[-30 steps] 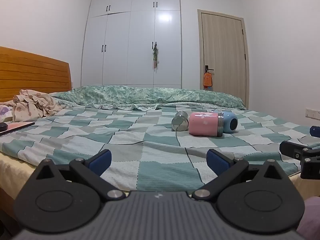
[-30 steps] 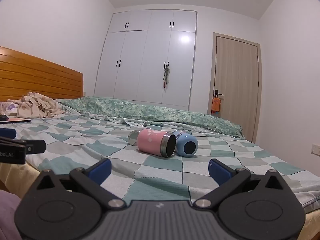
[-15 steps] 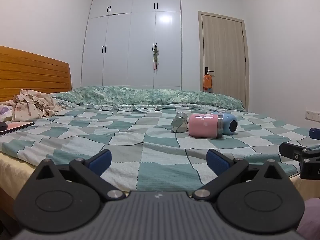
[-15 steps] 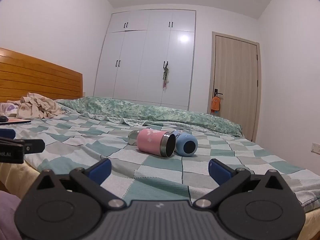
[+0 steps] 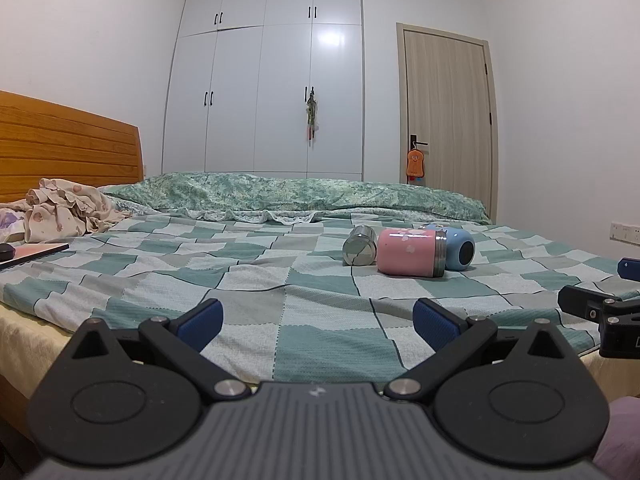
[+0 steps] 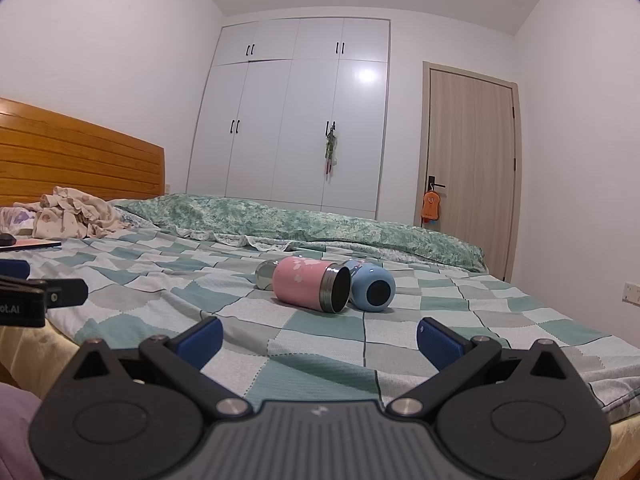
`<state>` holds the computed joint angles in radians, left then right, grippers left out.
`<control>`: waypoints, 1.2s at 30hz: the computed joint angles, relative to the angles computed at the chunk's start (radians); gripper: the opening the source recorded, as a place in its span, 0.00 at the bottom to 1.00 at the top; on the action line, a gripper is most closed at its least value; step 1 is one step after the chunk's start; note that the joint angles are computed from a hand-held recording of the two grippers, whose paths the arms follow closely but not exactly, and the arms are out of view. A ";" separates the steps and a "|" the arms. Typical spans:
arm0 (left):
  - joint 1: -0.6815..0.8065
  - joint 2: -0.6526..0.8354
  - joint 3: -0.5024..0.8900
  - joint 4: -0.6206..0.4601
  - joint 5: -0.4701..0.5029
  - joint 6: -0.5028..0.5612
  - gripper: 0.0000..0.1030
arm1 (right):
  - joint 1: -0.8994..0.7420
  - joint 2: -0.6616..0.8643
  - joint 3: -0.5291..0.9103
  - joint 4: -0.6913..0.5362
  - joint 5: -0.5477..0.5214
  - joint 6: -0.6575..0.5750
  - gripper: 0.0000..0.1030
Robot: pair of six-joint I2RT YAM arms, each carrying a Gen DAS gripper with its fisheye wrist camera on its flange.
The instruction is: Flip cup upright
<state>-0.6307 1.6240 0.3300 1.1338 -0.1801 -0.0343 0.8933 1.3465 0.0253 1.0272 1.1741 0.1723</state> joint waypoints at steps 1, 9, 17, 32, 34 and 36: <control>-0.001 0.001 0.001 0.000 -0.001 0.000 1.00 | 0.000 0.002 0.000 0.002 0.000 0.000 1.00; -0.009 -0.006 0.007 -0.013 -0.008 -0.004 1.00 | -0.002 0.004 0.000 0.005 -0.002 0.000 1.00; -0.029 -0.007 0.025 -0.031 -0.030 -0.007 1.00 | 0.000 0.002 0.002 -0.002 0.000 0.004 1.00; -0.016 -0.010 0.014 -0.021 -0.015 -0.008 1.00 | 0.001 -0.002 0.001 -0.006 0.001 0.006 1.00; -0.023 -0.009 0.020 -0.026 -0.022 -0.008 1.00 | 0.002 -0.001 0.002 -0.005 0.002 0.006 1.00; -0.006 -0.005 0.004 -0.005 -0.004 -0.006 1.00 | 0.003 0.000 0.002 -0.005 0.002 0.007 1.00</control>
